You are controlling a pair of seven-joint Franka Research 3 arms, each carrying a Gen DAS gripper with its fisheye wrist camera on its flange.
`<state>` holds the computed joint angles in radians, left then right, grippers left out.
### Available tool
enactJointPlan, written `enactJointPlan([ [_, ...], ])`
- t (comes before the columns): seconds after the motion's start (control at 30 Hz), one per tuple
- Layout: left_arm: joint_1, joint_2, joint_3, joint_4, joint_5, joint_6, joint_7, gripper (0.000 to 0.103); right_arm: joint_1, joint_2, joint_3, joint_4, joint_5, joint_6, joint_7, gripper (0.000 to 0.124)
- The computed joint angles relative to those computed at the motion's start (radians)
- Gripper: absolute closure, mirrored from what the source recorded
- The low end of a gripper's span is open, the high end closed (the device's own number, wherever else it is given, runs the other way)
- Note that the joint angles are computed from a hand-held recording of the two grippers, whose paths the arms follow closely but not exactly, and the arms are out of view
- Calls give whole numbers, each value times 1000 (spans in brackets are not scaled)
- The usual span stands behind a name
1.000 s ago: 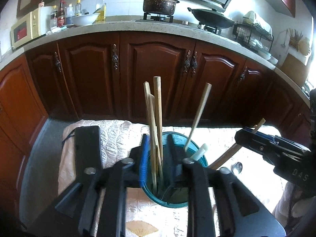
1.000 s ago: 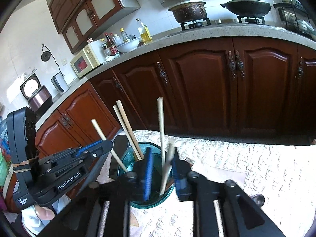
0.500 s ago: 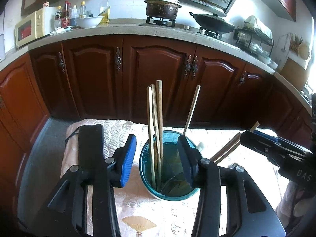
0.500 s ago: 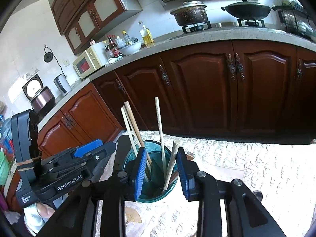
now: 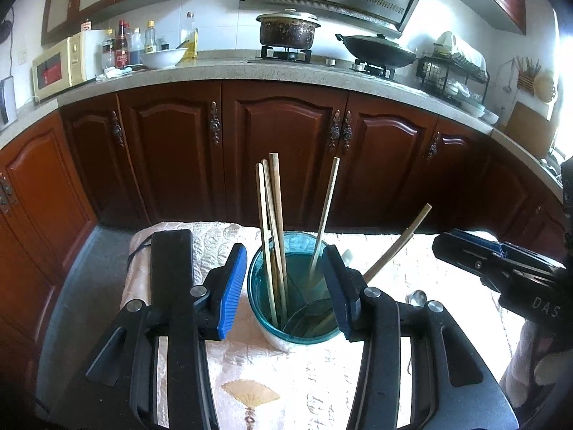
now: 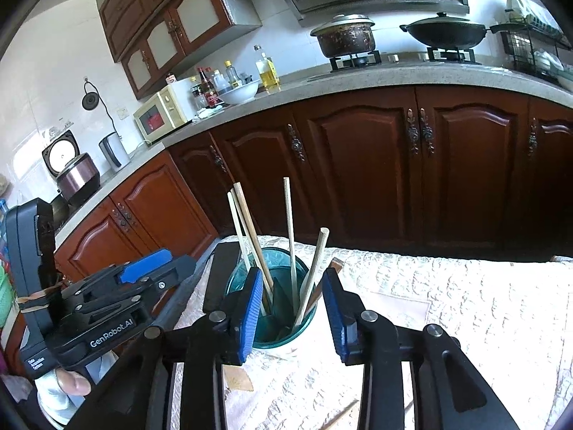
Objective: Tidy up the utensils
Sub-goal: 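Open both tools and withdraw them from the cup toward the spoon, then grasp the last chopstick with the left tool while the right tool grasps the silver spoon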
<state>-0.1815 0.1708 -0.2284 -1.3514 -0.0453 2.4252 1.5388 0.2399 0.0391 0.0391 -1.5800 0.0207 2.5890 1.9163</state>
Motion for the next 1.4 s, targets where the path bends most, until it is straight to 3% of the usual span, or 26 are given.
enactJointPlan([
  [0.43,-2,-77,3,-114,-13,42,1,60,2,-51,10,-58,-99,-15,41,86],
  [0.8,-8,-122,6,-185,-63,63,33,60,-23,-113,19,-147,-96,-16,49,85],
  [1.2,-20,-150,7,-227,-160,10,118,60,-81,-200,22,-276,-114,-40,65,83],
  [1.4,-25,-140,2,-232,-271,-114,243,60,-118,-231,13,-363,-103,-82,72,82],
])
